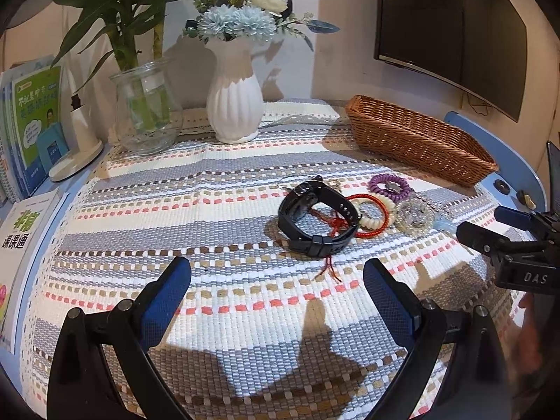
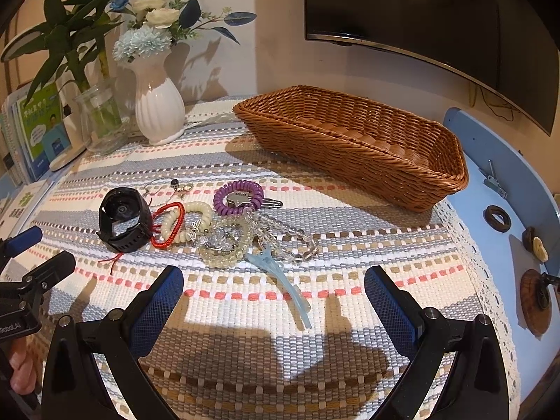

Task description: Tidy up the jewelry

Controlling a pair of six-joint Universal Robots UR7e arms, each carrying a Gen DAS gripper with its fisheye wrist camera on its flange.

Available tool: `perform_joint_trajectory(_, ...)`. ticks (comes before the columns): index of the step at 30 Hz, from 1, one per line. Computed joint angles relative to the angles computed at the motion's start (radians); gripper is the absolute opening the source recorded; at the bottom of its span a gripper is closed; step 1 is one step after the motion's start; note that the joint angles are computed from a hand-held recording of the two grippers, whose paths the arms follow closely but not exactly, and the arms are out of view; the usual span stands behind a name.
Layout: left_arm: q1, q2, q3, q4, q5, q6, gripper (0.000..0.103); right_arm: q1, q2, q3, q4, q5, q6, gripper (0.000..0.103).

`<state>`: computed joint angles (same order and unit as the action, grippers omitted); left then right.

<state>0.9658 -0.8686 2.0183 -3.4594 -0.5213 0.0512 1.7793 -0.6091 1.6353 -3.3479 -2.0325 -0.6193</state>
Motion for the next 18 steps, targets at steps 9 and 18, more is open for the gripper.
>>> perform_joint_trajectory(9, -0.007, 0.006, 0.0, -0.014, 0.008, 0.025, 0.099, 0.001, 0.004, -0.001, -0.003, -0.004, -0.004, 0.103)
perform_joint_trajectory(18, -0.003, -0.008, 0.005, 0.007, -0.004, -0.002, 0.097, 0.001, 0.004, -0.003, 0.002, -0.004, 0.001, 0.103)
